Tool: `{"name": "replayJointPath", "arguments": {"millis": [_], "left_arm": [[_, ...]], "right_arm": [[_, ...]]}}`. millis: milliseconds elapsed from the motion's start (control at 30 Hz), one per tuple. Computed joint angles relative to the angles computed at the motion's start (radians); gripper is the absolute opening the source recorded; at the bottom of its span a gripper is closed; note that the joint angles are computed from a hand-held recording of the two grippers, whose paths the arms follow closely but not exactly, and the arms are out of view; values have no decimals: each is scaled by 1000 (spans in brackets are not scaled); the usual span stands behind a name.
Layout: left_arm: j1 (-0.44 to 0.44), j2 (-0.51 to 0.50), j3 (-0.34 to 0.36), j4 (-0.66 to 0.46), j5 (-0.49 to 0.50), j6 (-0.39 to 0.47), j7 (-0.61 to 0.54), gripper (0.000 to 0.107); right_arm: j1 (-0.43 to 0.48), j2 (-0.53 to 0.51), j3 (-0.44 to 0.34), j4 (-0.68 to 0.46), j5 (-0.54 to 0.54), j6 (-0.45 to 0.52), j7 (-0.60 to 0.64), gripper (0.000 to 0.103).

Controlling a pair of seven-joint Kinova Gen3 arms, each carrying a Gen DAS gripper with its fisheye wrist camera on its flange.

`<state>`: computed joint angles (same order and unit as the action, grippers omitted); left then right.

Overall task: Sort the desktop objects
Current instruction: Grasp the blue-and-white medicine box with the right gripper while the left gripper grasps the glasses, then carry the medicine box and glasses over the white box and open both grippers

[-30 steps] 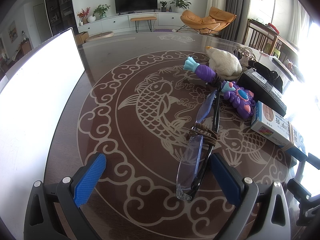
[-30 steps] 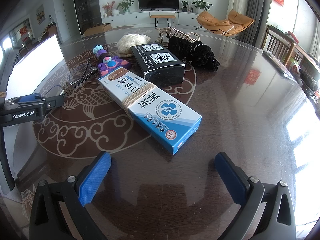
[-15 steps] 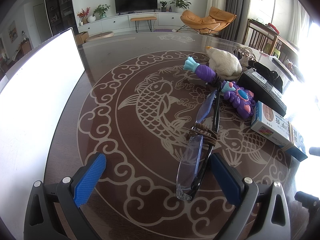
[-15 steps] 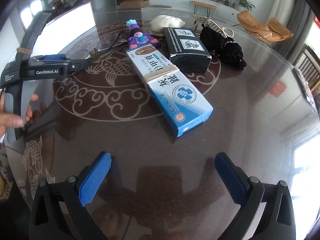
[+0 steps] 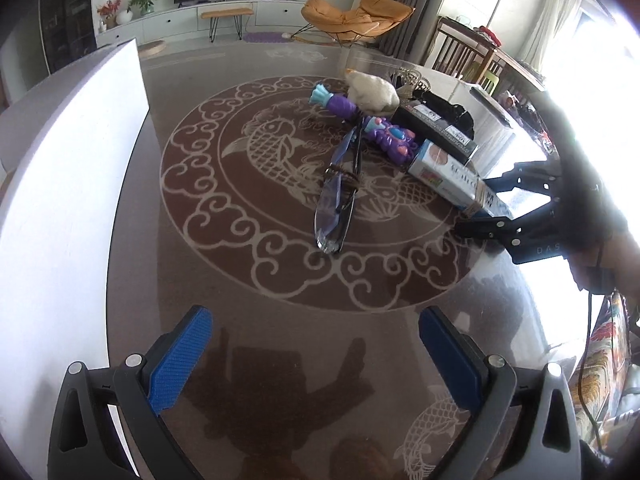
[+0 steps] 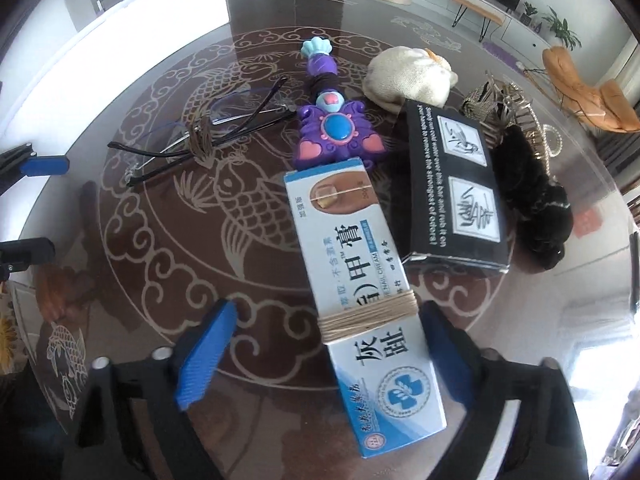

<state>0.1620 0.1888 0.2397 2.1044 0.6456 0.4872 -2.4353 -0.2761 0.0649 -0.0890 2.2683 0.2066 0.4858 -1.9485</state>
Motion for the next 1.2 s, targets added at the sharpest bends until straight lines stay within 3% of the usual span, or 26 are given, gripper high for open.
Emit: {"name": "replayJointPath", "arguments": {"millis": [33, 67, 200, 300, 367, 400, 567, 600, 667, 767, 833, 900, 967, 1033, 1100, 1200], "left_arm": [[32, 11, -13, -25, -22, 2, 18, 103], [79, 30, -41, -59, -46, 16, 39, 103], [264, 155, -149, -240, -176, 87, 173, 103], [403, 229, -261, -340, -245, 105, 269, 103], [491, 271, -353, -395, -231, 132, 278, 101], [530, 285, -400, -411, -212, 139, 258, 85], [716, 308, -624, -429, -83, 163, 66, 35], [753, 308, -670, -421, -49, 165, 25, 30], [804, 303, -744, -399, 28, 172, -52, 30], [772, 265, -735, -338, 121, 153, -134, 29], [691, 209, -657, -267, 193, 105, -209, 29], [600, 131, -568, -182, 269, 54, -290, 29], [533, 38, -527, -107, 351, 46, -364, 29], [502, -54, -561, -49, 432, 102, -440, 29], [495, -147, -652, 7, 512, 183, -522, 29], [418, -285, -745, 54, 533, 288, -579, 29]], "right_arm": [[5, -20, 7, 17, -33, -18, 24, 53], [24, -42, -5, 30, -49, -20, 33, 44], [116, -138, -128, 101, -9, 5, -81, 45], [41, -240, -60, 169, -32, 30, -127, 45], [15, -295, -13, 190, -74, 67, -91, 45], [29, -319, -16, 199, -96, 85, -70, 45], [60, -358, -5, 209, -149, 142, 12, 46], [74, -354, -11, 204, -145, 145, 16, 46], [93, -341, -13, 194, -140, 135, 26, 47], [80, -276, 32, 166, -196, 97, 105, 53], [96, -247, 4, 156, -187, 81, 95, 42], [103, -262, -14, 152, -182, 87, 63, 42], [110, -314, -24, 152, -190, 108, 41, 42], [117, -366, -54, 131, -176, 160, 3, 42], [114, -415, -99, 83, -162, 229, -32, 41], [94, -446, -177, -32, -136, 313, -81, 41]]}}
